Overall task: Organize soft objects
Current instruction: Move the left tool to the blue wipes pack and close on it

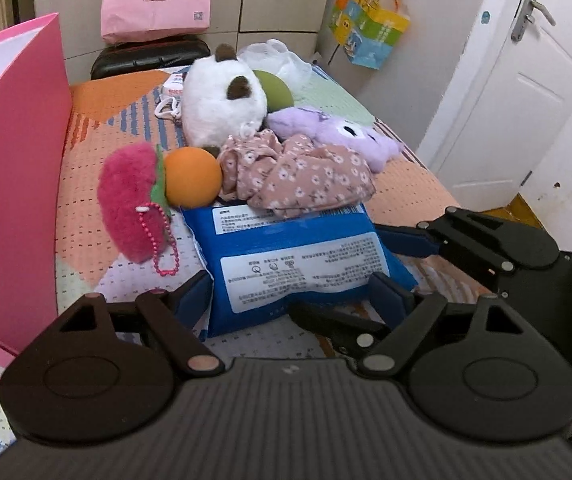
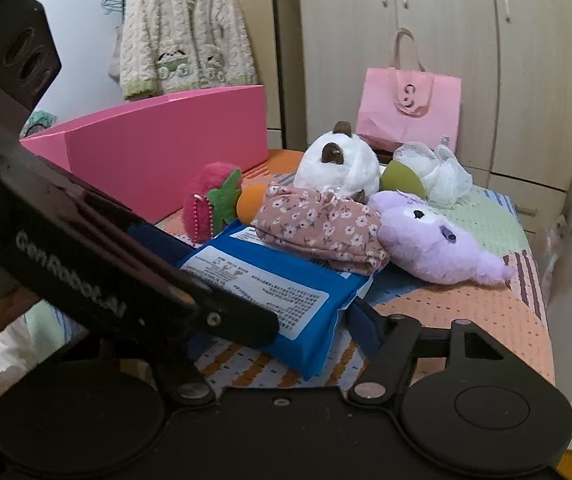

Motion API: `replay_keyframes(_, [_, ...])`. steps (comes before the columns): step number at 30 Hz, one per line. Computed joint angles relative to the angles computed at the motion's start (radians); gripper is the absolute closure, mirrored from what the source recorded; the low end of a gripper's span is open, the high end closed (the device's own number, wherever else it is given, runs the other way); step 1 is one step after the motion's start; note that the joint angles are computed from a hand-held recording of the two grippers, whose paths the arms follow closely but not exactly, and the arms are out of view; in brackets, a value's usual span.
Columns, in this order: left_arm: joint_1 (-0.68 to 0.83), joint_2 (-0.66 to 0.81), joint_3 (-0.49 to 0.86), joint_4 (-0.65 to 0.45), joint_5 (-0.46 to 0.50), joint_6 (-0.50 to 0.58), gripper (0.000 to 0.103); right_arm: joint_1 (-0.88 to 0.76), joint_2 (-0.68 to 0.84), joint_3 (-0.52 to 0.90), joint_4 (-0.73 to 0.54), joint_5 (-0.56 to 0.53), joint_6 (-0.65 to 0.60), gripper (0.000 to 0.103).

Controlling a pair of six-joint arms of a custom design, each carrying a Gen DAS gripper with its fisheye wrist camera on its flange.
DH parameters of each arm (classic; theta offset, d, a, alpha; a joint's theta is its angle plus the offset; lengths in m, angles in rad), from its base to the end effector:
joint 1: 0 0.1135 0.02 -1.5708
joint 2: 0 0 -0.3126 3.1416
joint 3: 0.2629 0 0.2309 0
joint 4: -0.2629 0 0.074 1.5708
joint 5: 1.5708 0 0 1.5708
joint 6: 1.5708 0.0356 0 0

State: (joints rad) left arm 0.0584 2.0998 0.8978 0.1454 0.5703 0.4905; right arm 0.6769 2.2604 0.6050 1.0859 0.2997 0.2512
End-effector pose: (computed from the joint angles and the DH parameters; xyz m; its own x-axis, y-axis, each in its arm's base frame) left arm 0.3657 0.0021 0.1065 -0.6650 0.3583 -0.6553 0.6000 0.7788 -0.1830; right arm 0.2800 0.2115 0.0692 -0.5077 -0.1033 -0.8553 -0.2875 0.9562 0.0551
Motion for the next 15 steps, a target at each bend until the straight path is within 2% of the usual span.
replay_keyframes(5, [0.019, -0.015, 0.049, -0.139, 0.019, 0.030, 0.020, 0.026, -0.031, -0.006, -0.042, 0.024, 0.089, 0.036])
replay_keyframes(15, [0.070, -0.099, 0.024, -0.258, 0.043, 0.125, 0.020, 0.090, -0.104, -0.008, -0.151, 0.056, 0.208, 0.037])
